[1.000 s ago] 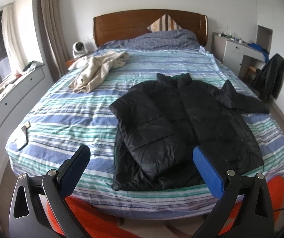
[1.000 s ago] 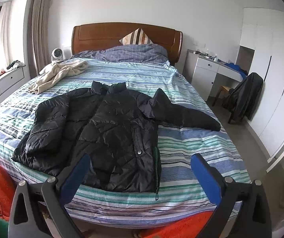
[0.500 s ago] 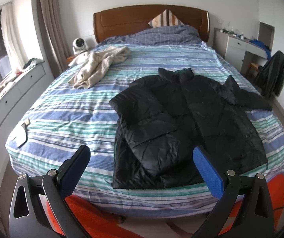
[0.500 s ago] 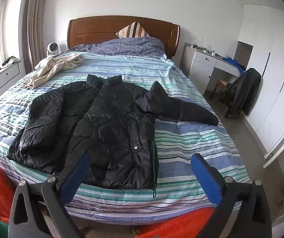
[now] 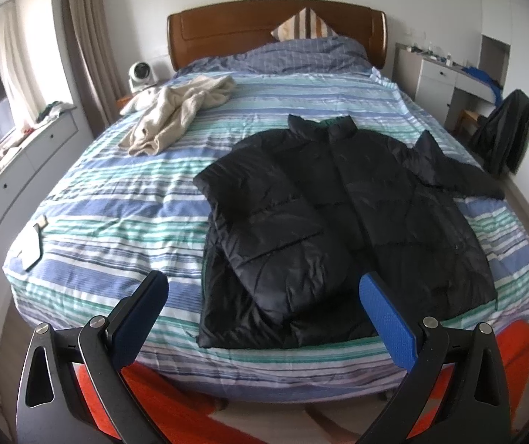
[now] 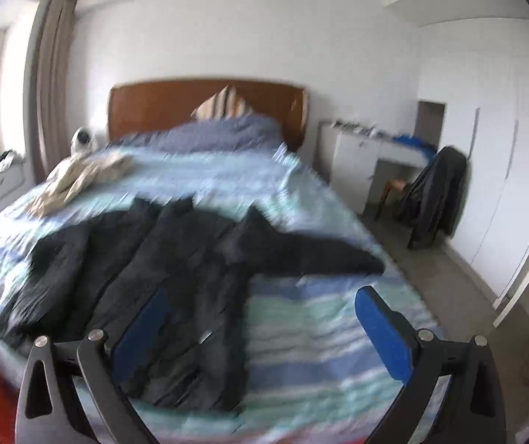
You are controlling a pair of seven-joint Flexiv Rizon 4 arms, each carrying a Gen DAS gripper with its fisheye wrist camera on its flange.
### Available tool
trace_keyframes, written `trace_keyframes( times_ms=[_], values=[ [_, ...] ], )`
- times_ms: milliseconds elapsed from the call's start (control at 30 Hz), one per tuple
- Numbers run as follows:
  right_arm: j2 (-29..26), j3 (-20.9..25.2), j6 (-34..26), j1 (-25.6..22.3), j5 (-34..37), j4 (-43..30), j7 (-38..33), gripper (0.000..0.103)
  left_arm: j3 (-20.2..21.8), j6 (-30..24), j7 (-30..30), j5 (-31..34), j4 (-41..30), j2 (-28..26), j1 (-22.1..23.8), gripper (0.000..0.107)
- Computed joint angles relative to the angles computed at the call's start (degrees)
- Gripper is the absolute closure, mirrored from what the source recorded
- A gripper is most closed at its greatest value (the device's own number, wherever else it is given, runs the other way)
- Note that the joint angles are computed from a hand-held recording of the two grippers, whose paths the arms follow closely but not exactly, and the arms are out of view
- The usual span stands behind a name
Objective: Fold large clothes
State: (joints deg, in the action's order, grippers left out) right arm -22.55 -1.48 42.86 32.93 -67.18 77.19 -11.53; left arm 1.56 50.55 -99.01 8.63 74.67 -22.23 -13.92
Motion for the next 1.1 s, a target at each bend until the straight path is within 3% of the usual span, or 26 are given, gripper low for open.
trace_keyframes(
  times_ms=[67,100,133,200,267,333,400,533,600,633,667,733,833,867,900,933,1000,1100],
  values=[
    [-0.2,-1.9,15.3,-6.1,-2.9,2.0,4.8,0.000,0.2,-0.7,-0.3,0.4,-0.8,-0.4,-0.3,0.004],
    [-1.7,-2.2,21.7,-9.5,-1.7,1.5,6.5,0.000,0.2,-1.0,-0.6,0.7,-1.1,-0.6,-0.4,0.004],
    [-3.6,-2.5,24.4,-11.6,3.2,0.5,5.8,0.000,0.3,-1.2,-0.7,0.8,-1.4,-0.8,-0.5,0.004],
    [-8.2,-1.3,26.1,-15.6,14.0,-2.6,2.7,0.000,0.3,-1.5,-1.2,1.0,-1.9,-1.1,-0.7,0.004],
    [-13.5,-0.2,23.8,-18.7,22.9,-7.2,0.0,0.000,0.5,-2.8,-1.7,1.4,-2.9,-1.7,-1.0,0.004],
    [-20.0,3.5,23.3,-23.0,33.1,-13.5,-2.8,0.000,0.8,-4.5,-2.5,2.0,-4.1,-2.4,-1.4,0.004],
    [-25.1,5.8,23.5,-25.4,41.1,-18.6,-1.5,0.000,1.2,-6.0,-3.2,2.7,-5.1,-2.9,-1.6,0.004],
    [-33.6,1.1,28.9,-25.2,48.8,-26.6,10.1,0.004,1.5,-10.4,-5.3,3.1,-7.3,-4.1,-1.7,0.004],
    [-36.6,0.3,24.0,-25.1,50.8,-31.8,11.5,0.015,1.2,-12.6,-5.6,2.3,-8.0,-4.8,-1.3,0.004],
    [-37.4,-0.3,21.8,-24.8,51.7,-33.3,12.2,0.040,1.1,-13.3,-5.6,2.2,-8.4,-5.1,-1.2,0.004],
    [-38.0,-0.8,19.6,-24.7,52.7,-34.5,13.1,0.071,1.1,-14.5,-5.7,2.1,-9.1,-5.6,-1.2,0.004],
    [-36.5,-5.0,20.9,-23.2,52.2,-32.1,15.8,0.085,1.3,-16.2,-5.9,2.9,-10.2,-6.2,-1.6,0.004],
    [-28.5,-17.3,22.8,-17.2,38.8,-19.3,24.3,0.089,1.5,-16.2,-5.9,4.2,-10.9,-6.6,-2.0,0.004],
    [-26.0,-19.1,24.0,-16.0,35.5,-15.0,26.0,0.089,1.3,-15.8,-5.8,4.1,-10.9,-6.7,-2.0,0.004],
    [-24.5,-19.1,22.9,-15.4,35.9,-12.6,25.0,0.089,0.9,-15.4,-5.3,3.4,-10.9,-7.0,-1.6,0.004],
    [-23.8,-17.2,19.3,-15.4,39.6,-12.1,20.8,0.089,0.2,-15.3,-4.4,2.1,-11.0,-7.6,-1.1,0.004],
    [-23.4,-12.3,15.6,-17.8,40.4,-12.1,17.5,0.089,-0.6,-15.3,-2.3,0.4,-11.7,-8.6,-0.6,0.004],
    [-22.9,-12.4,18.9,-17.3,40.3,-8.2,22.5,0.085,-0.1,-12.1,-0.4,1.8,-11.6,-9.3,-1.7,0.004]
  ],
)
